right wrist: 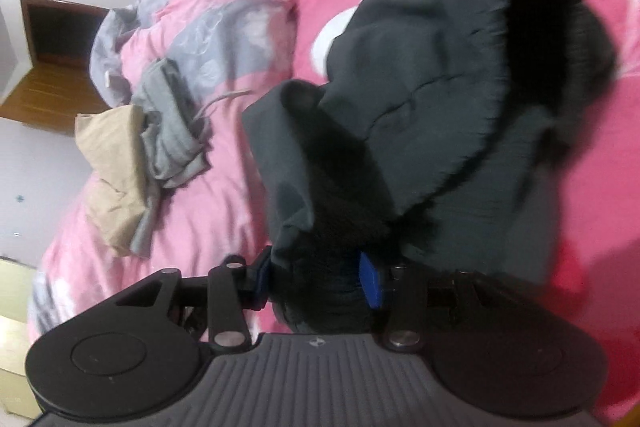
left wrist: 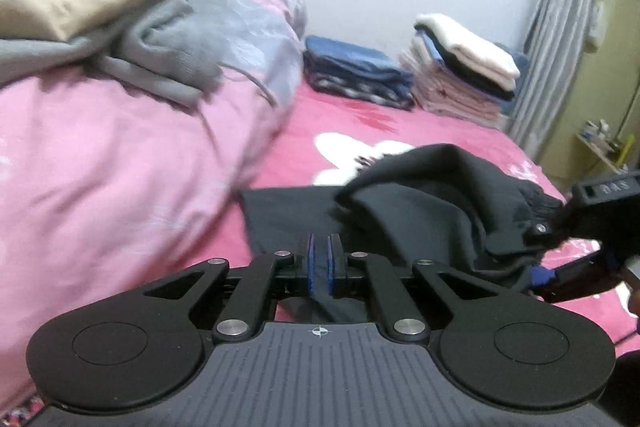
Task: Fold clothes
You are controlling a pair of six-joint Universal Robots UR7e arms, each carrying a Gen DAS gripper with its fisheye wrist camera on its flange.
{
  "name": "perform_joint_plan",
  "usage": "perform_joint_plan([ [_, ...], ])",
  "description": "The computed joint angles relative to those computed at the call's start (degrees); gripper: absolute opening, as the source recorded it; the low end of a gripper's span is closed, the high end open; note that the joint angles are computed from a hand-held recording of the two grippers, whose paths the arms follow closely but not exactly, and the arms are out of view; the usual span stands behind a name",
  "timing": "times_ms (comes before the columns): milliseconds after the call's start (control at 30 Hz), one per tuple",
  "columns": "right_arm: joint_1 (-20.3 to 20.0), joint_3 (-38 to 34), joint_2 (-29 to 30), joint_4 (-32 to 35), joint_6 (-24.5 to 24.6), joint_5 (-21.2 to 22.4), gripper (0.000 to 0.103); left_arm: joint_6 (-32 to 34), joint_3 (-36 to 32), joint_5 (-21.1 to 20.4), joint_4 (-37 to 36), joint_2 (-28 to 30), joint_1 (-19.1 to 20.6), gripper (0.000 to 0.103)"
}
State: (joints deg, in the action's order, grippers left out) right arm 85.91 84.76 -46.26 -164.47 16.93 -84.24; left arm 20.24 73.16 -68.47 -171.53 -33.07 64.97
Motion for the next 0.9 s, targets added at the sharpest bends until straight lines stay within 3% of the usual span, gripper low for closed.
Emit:
perform_joint_plan([
  [33, -0.19, -1.03, 0.77, 0.21, 0.41, 0.8, 0.047, 0.9, 1.04, -1.06, -0.35, -0.8, 0.08, 0.019],
  [100, -0.43, -2.4, 1.82, 0.33, 1.15, 1.1, 0.047, 2.46, 3.0, -3.65, -0.73, -2.16, 0.08, 0.044],
  [200, -0.56, -2.16, 1.4, -0.04, 2.02, 0.83, 0.052, 5.14, 5.5, -8.03, -0.42, -3.38, -0.19, 0.057],
  [333, 0.23, 2.39, -1.9, -5.35, -0.18, -2.29, 0.065, 7.37, 6.45, -11.54, 2.54, -3.26, -0.8, 0.057],
  [600, 1.29, 13.16, -9.62, -22.36, -5.21, -14.7, 0.066, 14.64, 7.17, -14.19, 4.96, -1.86, -2.85, 0.058],
  [767, 0.51, 12.86, -10.04, -24.07, -7.39, -19.41, 0.065, 20.42, 7.66, -11.03, 6.88, -0.62, -4.07, 0.059],
  [900, 0.03, 9.47, -7.6, -23.15, -8.98, -21.51, 0.065, 23.7, 7.67, -3.53, 7.08, 1.06, -5.09, 0.059],
])
